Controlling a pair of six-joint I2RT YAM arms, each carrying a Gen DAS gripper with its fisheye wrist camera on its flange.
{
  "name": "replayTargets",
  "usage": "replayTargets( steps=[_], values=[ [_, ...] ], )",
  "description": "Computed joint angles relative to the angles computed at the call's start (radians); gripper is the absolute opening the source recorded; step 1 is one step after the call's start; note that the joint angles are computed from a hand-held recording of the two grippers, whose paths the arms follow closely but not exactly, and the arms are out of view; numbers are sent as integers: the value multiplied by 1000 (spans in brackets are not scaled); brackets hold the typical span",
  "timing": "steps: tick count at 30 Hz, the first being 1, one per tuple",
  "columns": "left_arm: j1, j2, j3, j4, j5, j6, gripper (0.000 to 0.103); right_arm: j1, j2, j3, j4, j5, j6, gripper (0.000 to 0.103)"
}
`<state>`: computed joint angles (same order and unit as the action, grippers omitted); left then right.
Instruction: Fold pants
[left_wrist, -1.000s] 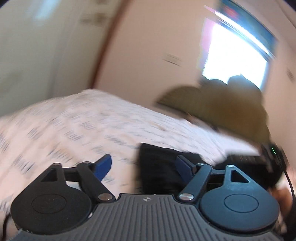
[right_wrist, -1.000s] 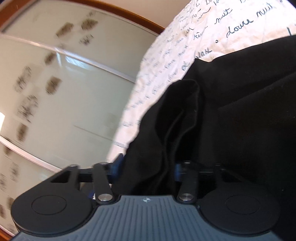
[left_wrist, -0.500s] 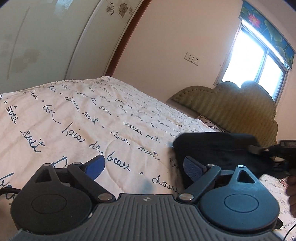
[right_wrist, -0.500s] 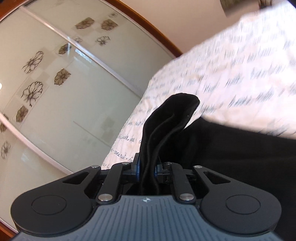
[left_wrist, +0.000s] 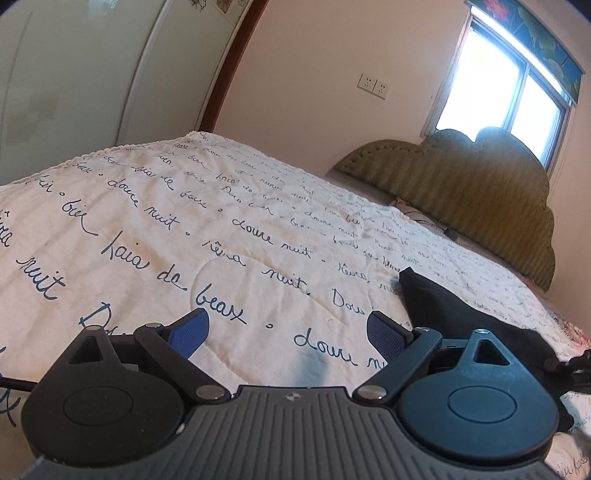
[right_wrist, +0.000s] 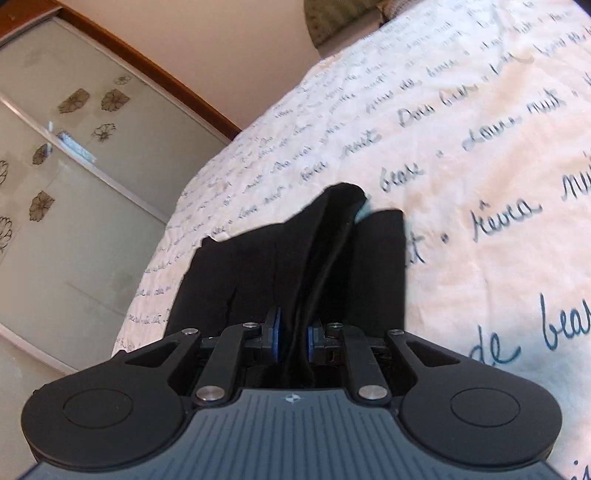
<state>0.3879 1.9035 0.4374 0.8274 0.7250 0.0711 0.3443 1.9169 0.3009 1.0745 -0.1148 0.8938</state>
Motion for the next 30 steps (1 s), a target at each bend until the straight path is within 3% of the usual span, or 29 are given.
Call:
replayTargets(
  steps=[5,7,8,10,12,14,16,19,21,23,27,30],
  values=[
    [-23,-14,-3,-17,-55,13,94,-29,-136,-24,-87,-17,-63,13],
    [-36,-19,-6,-20,-79,22,94,-32,-103,11,-152,-18,-79,14],
    [-43,-23,-4,-28,-91,28,94,-38,-51,14,-127,-26,-70,16],
    [-60,-44,-1,-58,-122,44,92,-61,75,-30,89,-61,-3,17],
    [-83,-97,-17,-80,-158,79,92,-72,110,-84,224,-59,56,17],
    [-101,-172,-23,-148,-135,128,92,-78,95,-144,301,-39,48,20],
    [-123,-233,-1,-256,-70,153,94,-130,86,-188,349,-83,43,21],
    [-214,-228,98,-446,-48,174,94,-197,19,-186,221,-124,32,21],
    [-286,-142,197,-551,-63,157,94,-212,3,-146,112,-142,21,21],
    [-337,-54,289,-636,-98,113,91,-208,41,-115,96,-161,31,21],
    [-367,9,363,-691,-83,39,94,-220,131,-98,195,-208,70,22],
    [-360,24,413,-782,-6,31,94,-265,228,-93,327,-287,110,31]
  ],
)
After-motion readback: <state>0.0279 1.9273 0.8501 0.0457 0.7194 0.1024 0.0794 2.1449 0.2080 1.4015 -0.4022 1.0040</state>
